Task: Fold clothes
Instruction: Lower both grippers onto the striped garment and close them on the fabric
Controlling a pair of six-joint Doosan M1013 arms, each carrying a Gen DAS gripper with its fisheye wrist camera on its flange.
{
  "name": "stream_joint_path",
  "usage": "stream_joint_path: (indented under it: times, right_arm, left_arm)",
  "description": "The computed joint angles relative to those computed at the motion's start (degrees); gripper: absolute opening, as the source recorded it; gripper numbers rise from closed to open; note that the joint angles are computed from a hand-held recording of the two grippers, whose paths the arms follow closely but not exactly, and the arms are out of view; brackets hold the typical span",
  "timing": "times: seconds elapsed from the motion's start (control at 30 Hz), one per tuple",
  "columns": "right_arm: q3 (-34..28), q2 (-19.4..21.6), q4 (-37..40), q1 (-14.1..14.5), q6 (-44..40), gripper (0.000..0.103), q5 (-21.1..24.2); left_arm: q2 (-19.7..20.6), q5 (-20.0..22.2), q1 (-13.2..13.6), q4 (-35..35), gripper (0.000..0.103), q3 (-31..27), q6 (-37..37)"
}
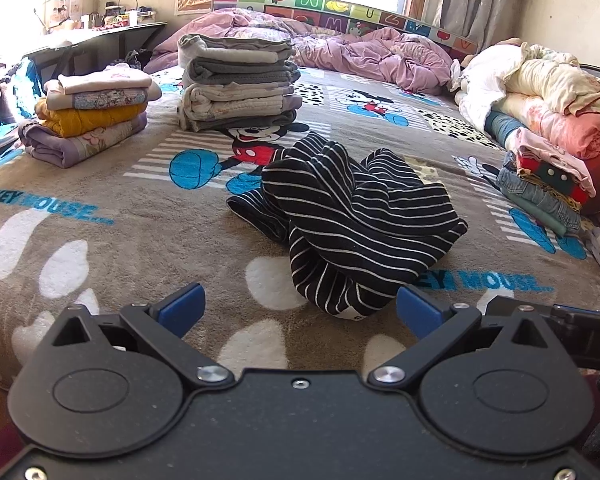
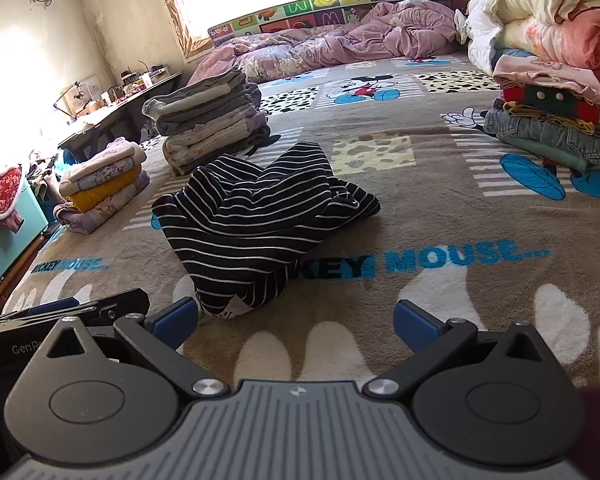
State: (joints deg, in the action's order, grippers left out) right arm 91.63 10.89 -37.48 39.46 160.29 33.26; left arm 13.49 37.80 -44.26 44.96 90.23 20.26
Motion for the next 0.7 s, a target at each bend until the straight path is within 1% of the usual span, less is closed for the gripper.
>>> stream_joint_path:
  times: [0.13,0.27,0.43,0.5,0.57,0.6,0.7]
  right_arm:
    - [-0.87,1.28,3.88,-1.13,-3.61,0.103,-0.19]
    - [-1.88,2.64,6.18,-1.99,-6.1,0.103,-0.08]
    - [-2.43,3.8,9.67,-3.57,-8.97,0.103,-2.61]
    - [-2.46,4.17,10.1,-4.19,-9.89,0.103,-4.4]
    - [-2.39,4.5,11.5,-5.1,-10.92,0.103,-6.75]
    - [-2.09,4.57,11.8,-5.61,-10.7,0.103,-8.56]
    - [-0.67,4.7,9.35,-7.08,-6.72,0.103,-15.16]
  left_arm:
    - [0.87,-0.72,0.99,-2.07,0.103,-0.45,1.18]
    - [1.85,-1.31,1.99,-4.35,0.103,-1.17,2.65]
    - [3.05,-3.18,3.62,-7.16,0.103,-2.56,5.54]
    - [3.39,-4.5,4.28,-7.15,0.103,-3.04,5.95]
    - [3.63,-6.78,5.11,-7.46,0.103,-3.34,6.71]
    - [3.73,-8.0,5.54,-7.67,0.103,-3.46,7.16]
    - [4.14,-13.03,6.89,-8.11,0.103,-3.65,8.67]
